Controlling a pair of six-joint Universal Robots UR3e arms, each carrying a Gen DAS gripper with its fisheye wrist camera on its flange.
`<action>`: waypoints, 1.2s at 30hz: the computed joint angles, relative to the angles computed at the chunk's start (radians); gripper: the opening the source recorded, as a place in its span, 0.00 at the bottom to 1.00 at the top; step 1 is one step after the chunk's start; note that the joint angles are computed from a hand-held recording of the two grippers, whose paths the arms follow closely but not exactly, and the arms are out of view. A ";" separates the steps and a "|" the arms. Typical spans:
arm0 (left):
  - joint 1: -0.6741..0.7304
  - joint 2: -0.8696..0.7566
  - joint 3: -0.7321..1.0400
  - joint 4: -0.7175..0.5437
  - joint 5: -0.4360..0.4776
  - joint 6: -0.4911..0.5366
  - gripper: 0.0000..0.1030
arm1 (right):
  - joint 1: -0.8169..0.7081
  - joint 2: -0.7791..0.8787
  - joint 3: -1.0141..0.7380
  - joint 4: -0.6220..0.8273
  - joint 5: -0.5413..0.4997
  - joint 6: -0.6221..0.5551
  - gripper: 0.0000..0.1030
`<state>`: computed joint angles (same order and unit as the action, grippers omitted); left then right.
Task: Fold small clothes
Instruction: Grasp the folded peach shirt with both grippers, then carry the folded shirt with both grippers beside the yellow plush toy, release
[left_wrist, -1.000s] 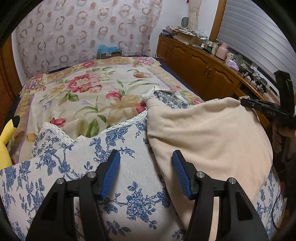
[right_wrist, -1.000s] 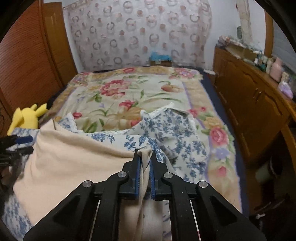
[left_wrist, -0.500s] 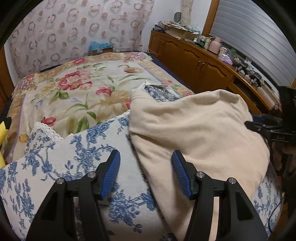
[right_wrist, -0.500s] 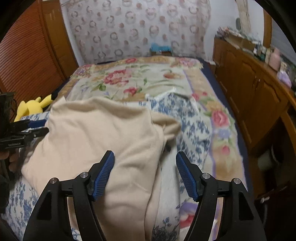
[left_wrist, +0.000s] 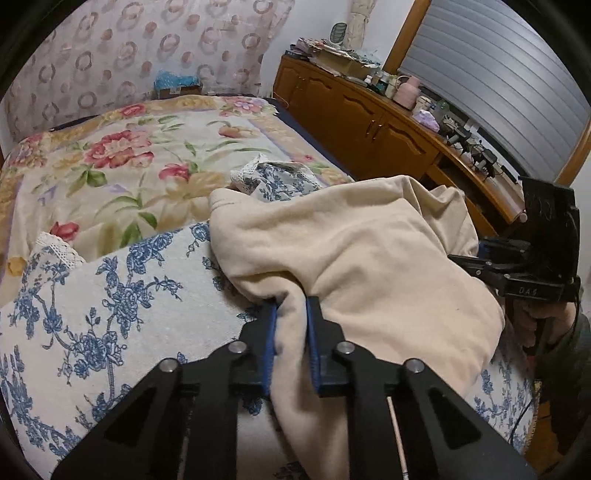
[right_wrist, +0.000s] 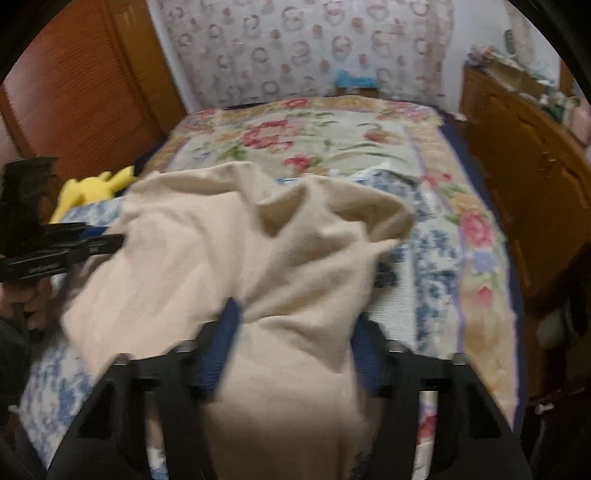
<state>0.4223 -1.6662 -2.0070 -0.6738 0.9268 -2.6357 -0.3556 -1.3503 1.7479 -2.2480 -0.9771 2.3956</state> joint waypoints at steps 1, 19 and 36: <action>0.001 0.012 -0.005 -0.005 0.002 0.003 0.09 | 0.004 -0.007 0.016 -0.016 0.007 0.004 0.27; 0.621 0.700 -0.068 -0.894 -0.359 0.615 0.08 | 0.090 -0.237 0.081 -0.129 0.183 0.064 0.13; 1.567 0.679 -0.009 -1.580 -0.227 1.461 0.08 | 0.841 0.582 -1.147 0.074 -0.118 0.212 0.13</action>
<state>1.9889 -0.9875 -2.0162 -2.2533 0.6997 -1.1750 0.4852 -0.7687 0.6013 -2.1738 -1.0950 2.6076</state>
